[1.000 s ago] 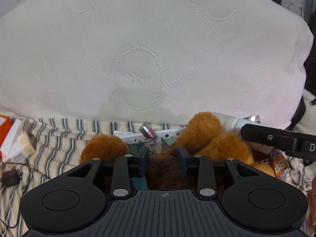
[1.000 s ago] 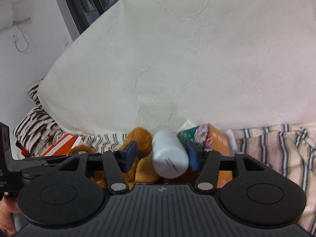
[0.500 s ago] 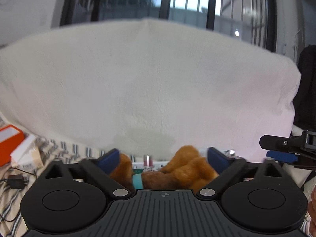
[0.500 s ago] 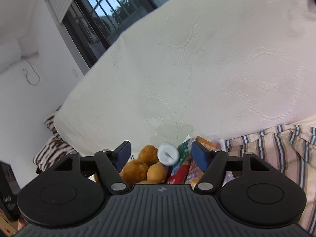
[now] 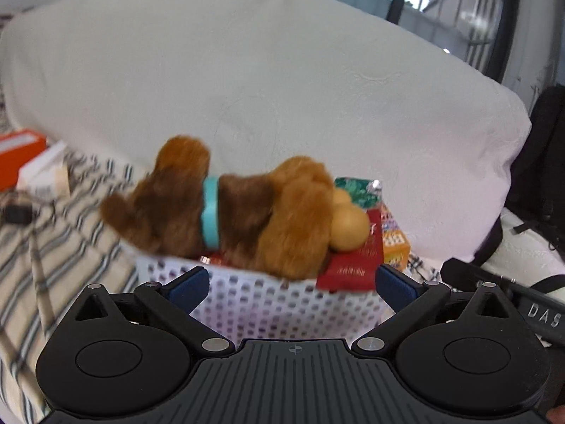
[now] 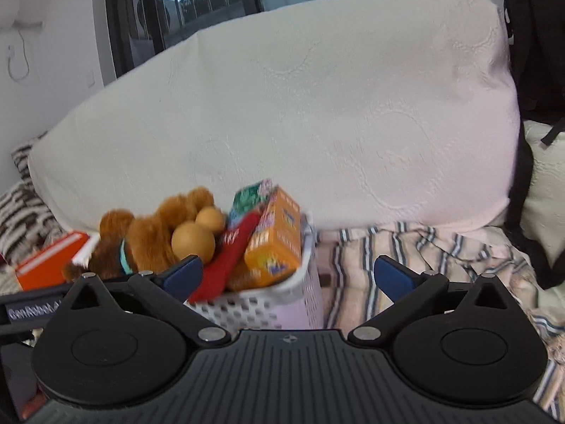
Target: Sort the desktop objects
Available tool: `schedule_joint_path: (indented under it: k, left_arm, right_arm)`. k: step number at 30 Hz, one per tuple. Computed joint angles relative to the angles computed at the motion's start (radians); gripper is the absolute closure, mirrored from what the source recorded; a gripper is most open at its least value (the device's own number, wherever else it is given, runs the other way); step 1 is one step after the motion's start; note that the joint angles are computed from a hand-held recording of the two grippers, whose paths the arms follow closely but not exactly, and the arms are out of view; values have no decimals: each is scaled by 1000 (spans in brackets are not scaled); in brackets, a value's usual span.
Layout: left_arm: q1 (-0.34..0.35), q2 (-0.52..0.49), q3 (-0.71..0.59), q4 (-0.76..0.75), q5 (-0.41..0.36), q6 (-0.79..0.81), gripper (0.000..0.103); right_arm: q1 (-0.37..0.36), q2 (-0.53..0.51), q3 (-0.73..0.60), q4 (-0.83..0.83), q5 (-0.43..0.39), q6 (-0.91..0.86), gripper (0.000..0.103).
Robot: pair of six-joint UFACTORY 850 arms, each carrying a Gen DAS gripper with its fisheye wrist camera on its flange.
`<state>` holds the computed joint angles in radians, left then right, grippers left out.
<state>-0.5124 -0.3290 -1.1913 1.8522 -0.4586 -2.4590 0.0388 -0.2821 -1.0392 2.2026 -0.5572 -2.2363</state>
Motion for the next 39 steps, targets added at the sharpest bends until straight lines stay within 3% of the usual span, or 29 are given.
schedule_joint_path:
  k: [4, 7, 10, 15, 25, 39]
  left_arm:
    - [-17, 38, 66, -32, -64, 10, 0]
    - [-27, 55, 99, -67, -118, 62, 0]
    - [-33, 50, 115, -119, -181, 127, 0]
    - [-27, 49, 154, -158, -217, 160, 0]
    - [7, 37, 195, -143, -192, 180, 0]
    - [20, 26, 204, -178, -181, 201, 0]
  right_arm:
    - [27, 13, 31, 84, 48, -102, 0]
    - [62, 32, 71, 258, 88, -309, 0]
    - [102, 39, 109, 465, 82, -553, 0]
    - [151, 38, 141, 604, 71, -689, 0]
    - [206, 9, 144, 689, 122, -741, 0]
    - [212, -13, 147, 635, 141, -690, 0]
